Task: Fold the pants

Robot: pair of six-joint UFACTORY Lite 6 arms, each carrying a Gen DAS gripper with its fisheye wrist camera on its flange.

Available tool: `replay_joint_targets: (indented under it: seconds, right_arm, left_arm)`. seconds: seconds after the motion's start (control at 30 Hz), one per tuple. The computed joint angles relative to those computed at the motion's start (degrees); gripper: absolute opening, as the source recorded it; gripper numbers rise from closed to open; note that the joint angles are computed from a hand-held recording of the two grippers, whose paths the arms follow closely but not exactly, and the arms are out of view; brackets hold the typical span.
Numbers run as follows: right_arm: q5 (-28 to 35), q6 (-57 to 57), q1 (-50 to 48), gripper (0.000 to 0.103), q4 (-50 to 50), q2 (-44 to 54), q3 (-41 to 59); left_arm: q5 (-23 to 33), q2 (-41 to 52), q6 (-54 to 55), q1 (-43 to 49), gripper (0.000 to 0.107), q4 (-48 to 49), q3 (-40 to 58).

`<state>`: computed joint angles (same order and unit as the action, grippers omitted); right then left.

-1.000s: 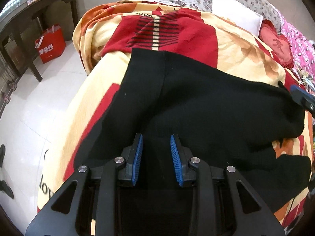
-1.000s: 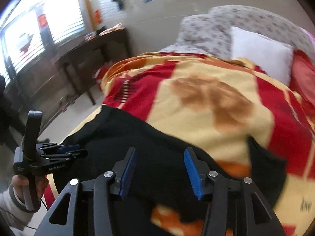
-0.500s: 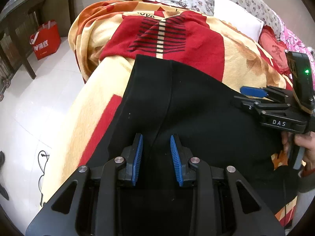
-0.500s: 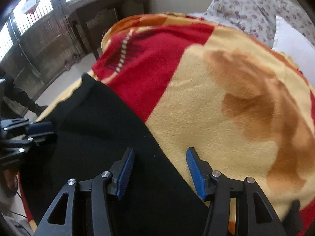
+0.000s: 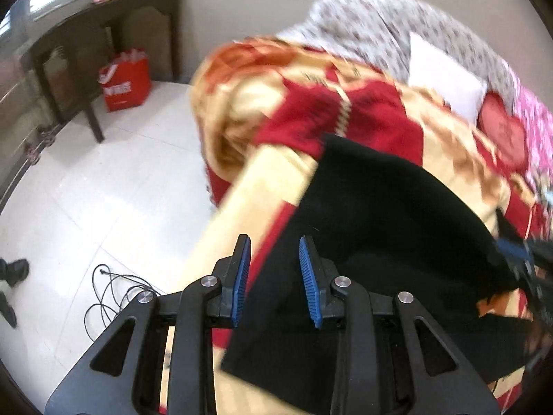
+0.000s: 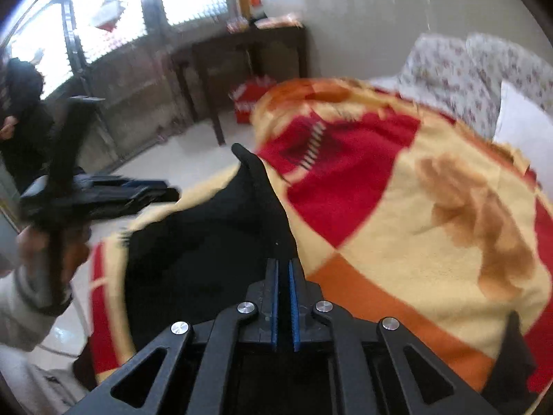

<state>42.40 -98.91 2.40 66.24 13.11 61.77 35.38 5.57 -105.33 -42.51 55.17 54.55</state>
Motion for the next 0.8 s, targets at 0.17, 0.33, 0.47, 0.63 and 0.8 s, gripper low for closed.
replay_joint_targets:
  seconds: [0.17,0.33,0.47,0.63,0.8]
  right_arm:
    - [3.5,-1.2,-0.8,0.005,1.4,-15.4,-18.0]
    - [-5.5,-9.4,7.4,0.006,14.6,-12.5,-31.4]
    - [-2.3,-11.4,3.3,0.009,17.5,-12.9,-34.2]
    - [3.0,-0.5,-13.1,0.04,5.9,-19.4,-29.8]
    - [-17.0,11.1,-14.2,0.049,5.7,-11.1,-14.2]
  left_arm:
    - [7.1,-13.5,-2.2,-2.6,0.028,-0.8,-7.9]
    - [9.7,-15.8,-4.8,-7.2,0.042,-0.8,-9.3]
    - [6.2,-8.9,-5.6,-9.9,0.042,-0.3,-5.4]
    - [1.4,2.4,-5.3,-12.8,0.042,-0.8,0.9]
    - [-2.0,11.0,-2.8,-13.7,0.042,-2.7,7.4]
